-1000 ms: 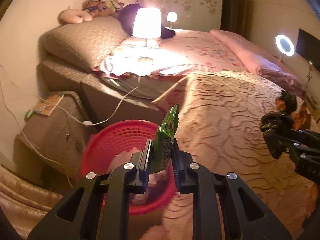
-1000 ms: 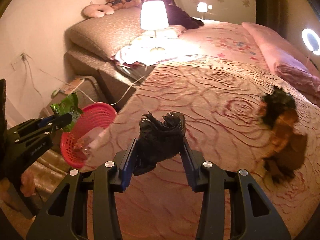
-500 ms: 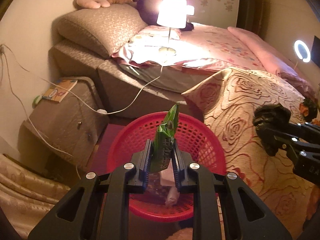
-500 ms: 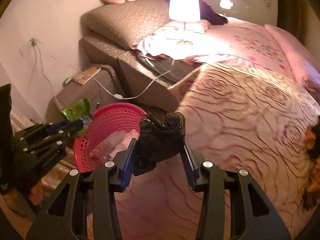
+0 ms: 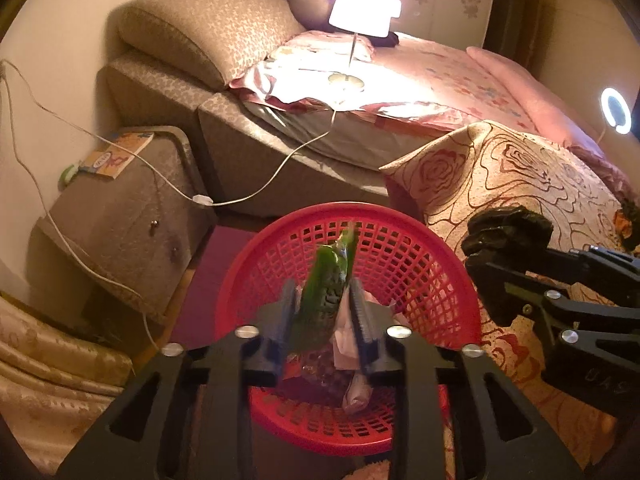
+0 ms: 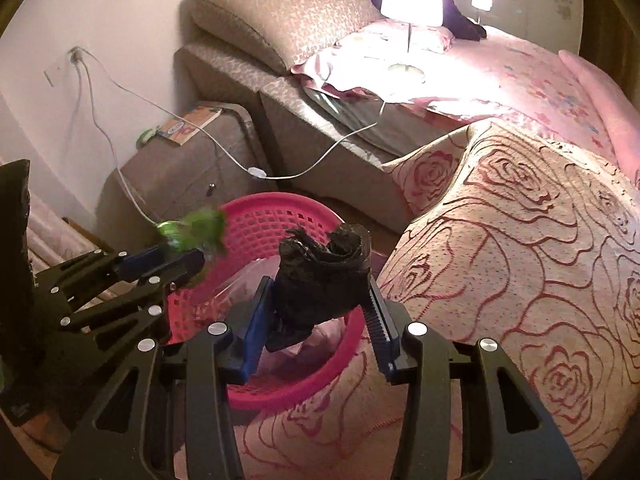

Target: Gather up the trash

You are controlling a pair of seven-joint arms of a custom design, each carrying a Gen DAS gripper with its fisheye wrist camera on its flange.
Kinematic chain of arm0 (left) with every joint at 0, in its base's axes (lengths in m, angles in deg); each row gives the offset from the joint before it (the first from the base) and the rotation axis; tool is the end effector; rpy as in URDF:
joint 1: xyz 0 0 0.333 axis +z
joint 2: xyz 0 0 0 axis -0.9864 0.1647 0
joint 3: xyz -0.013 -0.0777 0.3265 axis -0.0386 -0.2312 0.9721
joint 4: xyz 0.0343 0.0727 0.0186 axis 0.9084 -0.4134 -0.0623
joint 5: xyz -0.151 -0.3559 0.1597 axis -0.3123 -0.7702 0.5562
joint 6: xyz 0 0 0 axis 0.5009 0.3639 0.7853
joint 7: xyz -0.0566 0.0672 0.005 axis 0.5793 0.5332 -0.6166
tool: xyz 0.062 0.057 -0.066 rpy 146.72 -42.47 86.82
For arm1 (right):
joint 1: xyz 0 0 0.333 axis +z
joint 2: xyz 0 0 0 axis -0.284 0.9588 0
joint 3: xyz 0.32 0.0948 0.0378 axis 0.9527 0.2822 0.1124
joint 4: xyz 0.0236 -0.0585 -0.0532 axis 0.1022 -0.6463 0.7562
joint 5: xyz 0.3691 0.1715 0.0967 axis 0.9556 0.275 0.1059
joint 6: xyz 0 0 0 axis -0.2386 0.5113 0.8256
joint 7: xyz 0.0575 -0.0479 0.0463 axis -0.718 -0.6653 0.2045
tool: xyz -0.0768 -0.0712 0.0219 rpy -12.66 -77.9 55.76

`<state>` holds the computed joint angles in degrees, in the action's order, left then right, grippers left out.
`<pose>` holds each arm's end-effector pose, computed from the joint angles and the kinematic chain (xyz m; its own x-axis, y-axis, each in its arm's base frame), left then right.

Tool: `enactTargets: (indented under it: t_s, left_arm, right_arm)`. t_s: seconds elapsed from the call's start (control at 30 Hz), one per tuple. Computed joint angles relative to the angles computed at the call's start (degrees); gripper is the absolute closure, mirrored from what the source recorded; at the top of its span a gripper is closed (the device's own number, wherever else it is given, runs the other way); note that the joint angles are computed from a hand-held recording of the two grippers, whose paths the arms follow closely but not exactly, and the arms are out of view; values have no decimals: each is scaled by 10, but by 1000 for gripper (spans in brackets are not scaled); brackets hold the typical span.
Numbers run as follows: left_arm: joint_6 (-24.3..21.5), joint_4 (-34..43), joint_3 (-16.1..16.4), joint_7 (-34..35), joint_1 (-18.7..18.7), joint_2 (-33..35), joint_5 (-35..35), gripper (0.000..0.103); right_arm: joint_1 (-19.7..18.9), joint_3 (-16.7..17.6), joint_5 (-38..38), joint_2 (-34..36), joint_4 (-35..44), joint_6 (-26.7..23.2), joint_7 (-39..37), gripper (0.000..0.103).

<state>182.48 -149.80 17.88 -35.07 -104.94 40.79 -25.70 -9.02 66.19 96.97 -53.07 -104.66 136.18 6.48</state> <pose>0.6292 -0.2971 0.3014 0.0638 -0.9979 0.0074 -0.7993 -0.0555 -0.5983 0.6718 0.2473 0.3081 0.4217 -0.8850 -0.1974 -0.7872 -0.2493 -0.5641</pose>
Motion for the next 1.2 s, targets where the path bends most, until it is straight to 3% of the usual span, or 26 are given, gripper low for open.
enactTargets:
  t_s: [0.1,0.23,0.5,0.73,1.1,1.2]
  left_arm:
    - [5,0,5,-11,-2,2,3,47]
    - [3,-2,6,-16,-3,2,4,37]
    - [-3,-15,12,-50,-7,-12,28,34]
    - [-22,-15,-1,-84,-13,-24,80,32]
    - [-33,-5,-35,-98,-17,-35,116,32]
    - [-34,-1,-42,-94,-21,-36,121,31]
  right_arm:
    - [7,-7,-2,5,5,-1,13,48]
    - [-3,2,0,6,1,6,11,42]
    - [-36,32,21,-12,-32,39,-13,40]
    - [-78,70,26,-49,-97,104,-35,40]
    - [-211,172,-5,-99,-192,174,-5,38]
    - [-265,213,-19,-111,-224,191,9,38]
